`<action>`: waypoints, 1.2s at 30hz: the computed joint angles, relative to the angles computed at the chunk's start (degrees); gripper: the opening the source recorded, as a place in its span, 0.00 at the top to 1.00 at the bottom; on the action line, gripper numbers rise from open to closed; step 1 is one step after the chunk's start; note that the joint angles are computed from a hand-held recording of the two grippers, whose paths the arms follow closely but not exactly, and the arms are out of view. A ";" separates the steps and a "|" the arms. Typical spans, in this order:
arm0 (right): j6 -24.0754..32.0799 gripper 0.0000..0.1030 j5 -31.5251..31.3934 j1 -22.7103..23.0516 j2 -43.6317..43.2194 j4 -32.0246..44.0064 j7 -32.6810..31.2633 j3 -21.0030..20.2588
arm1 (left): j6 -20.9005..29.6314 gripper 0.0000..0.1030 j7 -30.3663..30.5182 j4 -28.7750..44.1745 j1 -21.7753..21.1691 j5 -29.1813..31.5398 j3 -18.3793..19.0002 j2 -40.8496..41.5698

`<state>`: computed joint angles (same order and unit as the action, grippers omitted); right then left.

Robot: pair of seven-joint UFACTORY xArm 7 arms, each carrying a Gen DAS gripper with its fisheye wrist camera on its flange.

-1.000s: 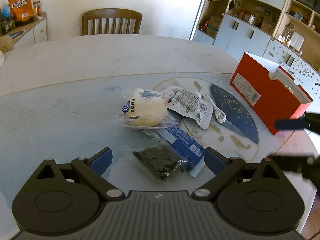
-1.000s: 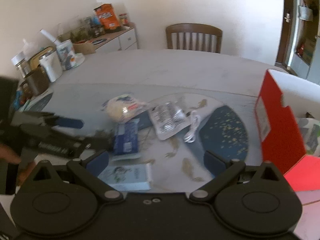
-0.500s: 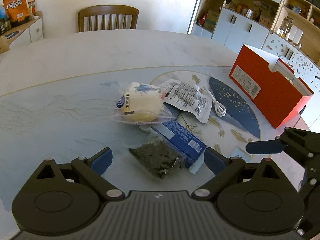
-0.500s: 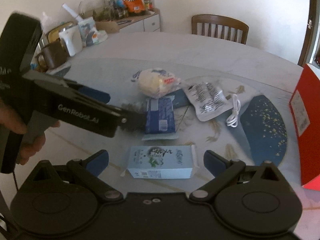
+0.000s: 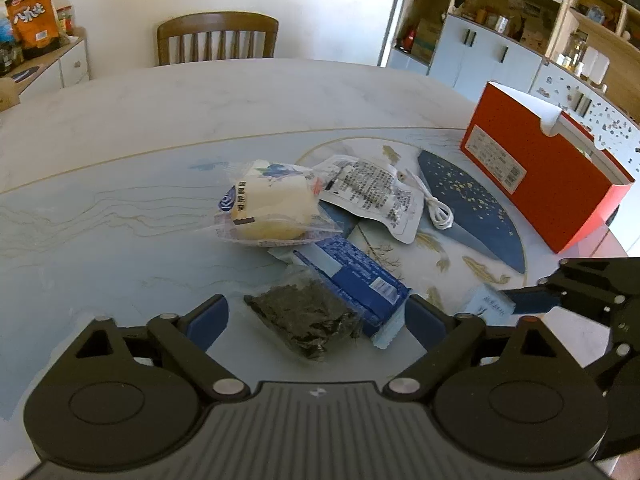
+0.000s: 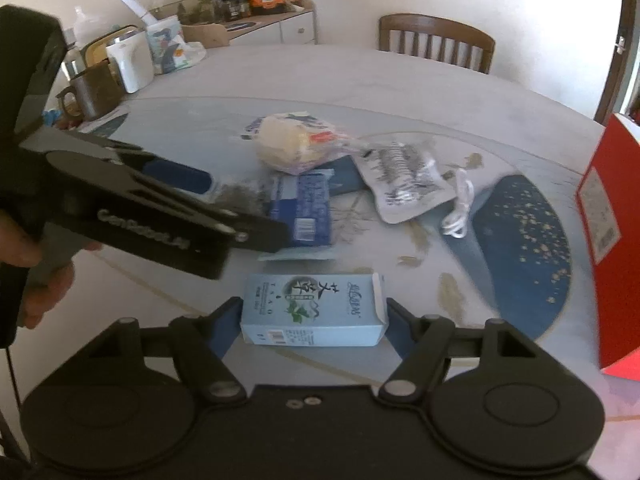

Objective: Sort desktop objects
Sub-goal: 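Close the left gripper on the seaweed packet while the right gripper grasps the white-blue carton, then carry the seaweed packet and milk carton in both grippers over the red shoebox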

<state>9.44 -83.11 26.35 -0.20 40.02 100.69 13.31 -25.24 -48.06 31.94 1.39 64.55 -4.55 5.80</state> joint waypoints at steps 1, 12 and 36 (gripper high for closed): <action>0.30 0.31 0.08 -0.12 -0.55 -0.52 0.20 -0.13 | -0.09 0.12 0.39 -0.21 -0.06 -0.89 0.09 -0.04; 1.58 0.32 2.51 -3.15 -4.77 -4.91 0.45 0.44 | 0.51 0.36 0.28 -0.55 0.51 -2.44 -0.18 0.20; 4.15 0.33 10.69 -5.07 -11.38 -7.92 -6.55 4.01 | -0.49 0.62 -9.80 -2.13 -0.40 6.18 3.01 -5.69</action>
<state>13.58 -72.42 21.28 -11.58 32.09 94.14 17.32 -25.73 -57.86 29.81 0.99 70.73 -1.54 0.11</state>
